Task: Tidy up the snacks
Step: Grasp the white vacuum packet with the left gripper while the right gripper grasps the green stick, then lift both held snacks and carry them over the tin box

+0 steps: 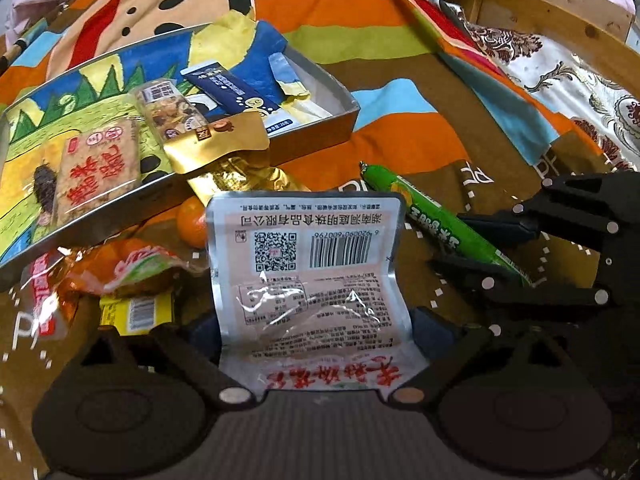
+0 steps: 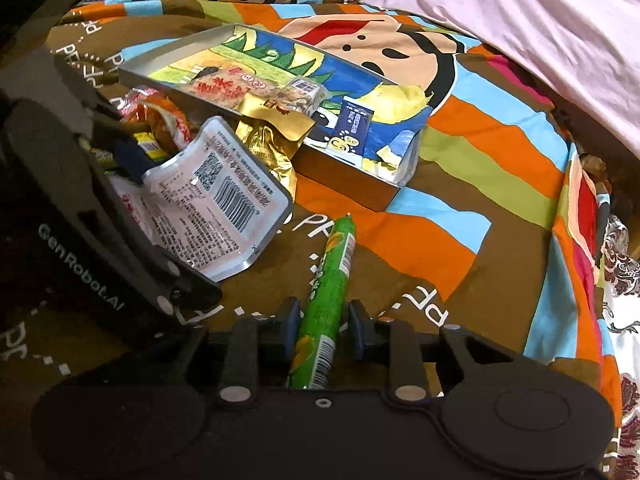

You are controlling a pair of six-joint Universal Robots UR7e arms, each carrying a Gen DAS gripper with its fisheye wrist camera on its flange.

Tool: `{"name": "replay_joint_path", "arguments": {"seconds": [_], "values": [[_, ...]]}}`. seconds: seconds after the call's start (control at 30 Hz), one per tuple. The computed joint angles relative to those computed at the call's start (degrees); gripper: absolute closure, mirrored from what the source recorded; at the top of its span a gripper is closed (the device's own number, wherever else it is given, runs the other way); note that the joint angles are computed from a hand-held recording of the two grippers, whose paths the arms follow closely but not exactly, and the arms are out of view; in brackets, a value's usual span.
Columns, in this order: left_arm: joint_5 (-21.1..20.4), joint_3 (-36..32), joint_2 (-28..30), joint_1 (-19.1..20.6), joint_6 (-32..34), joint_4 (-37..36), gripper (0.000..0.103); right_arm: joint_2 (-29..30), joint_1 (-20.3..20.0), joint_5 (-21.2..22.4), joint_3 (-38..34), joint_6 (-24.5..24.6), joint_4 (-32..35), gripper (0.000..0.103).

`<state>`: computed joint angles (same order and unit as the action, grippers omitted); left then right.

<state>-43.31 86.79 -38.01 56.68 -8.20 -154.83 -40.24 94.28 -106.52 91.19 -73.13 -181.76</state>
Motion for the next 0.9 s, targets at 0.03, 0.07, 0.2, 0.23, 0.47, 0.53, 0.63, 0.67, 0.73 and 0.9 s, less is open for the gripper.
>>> {"name": "replay_joint_path", "arguments": {"seconds": [0.03,0.07,0.2,0.23,0.47,0.53,0.63,0.67,0.73,0.9], "values": [[-0.2,-0.3,0.1,0.1,-0.5,0.5,0.003,0.1,-0.1,0.1,-0.2,0.7,0.3,0.074],[-0.1,-0.8,0.3,0.2,-1.0,0.9,0.003,0.1,0.0,0.1,-0.3,1.1,0.3,0.074],[0.8,-0.2,0.4,-0.2,-0.7,-0.3,0.007,0.3,0.0,0.0,-0.1,0.7,-0.1,0.078],[0.9,0.2,0.2,-0.3,-0.8,-0.7,0.007,0.4,0.1,0.0,0.0,0.6,-0.5,0.079],[1.4,5.2,-2.3,-1.8,-4.2,-5.4,0.008,0.8,0.3,1.1,3.7,-8.4,-10.5,0.083],[2.1,7.3,-3.0,-2.6,-4.5,-7.7,0.008,1.1,0.2,1.9,5.1,-12.2,-13.7,0.084],[4.0,10.4,-4.0,-3.9,-3.9,-11.7,0.008,1.5,0.0,3.8,6.7,-17.3,-18.1,0.084],[4.4,11.3,-4.4,-4.3,-4.0,-12.7,0.008,1.7,-0.1,4.5,7.2,-18.9,-19.7,0.084],[4.7,13.1,-5.4,-4.9,-4.3,-15.0,0.008,2.0,-0.3,6.2,8.1,-21.6,-22.7,0.084],[6.5,16.5,-7.1,-6.4,-3.3,-21.7,0.008,1.8,-0.3,9.8,10.0,-23.4,-27.3,0.084]]}}
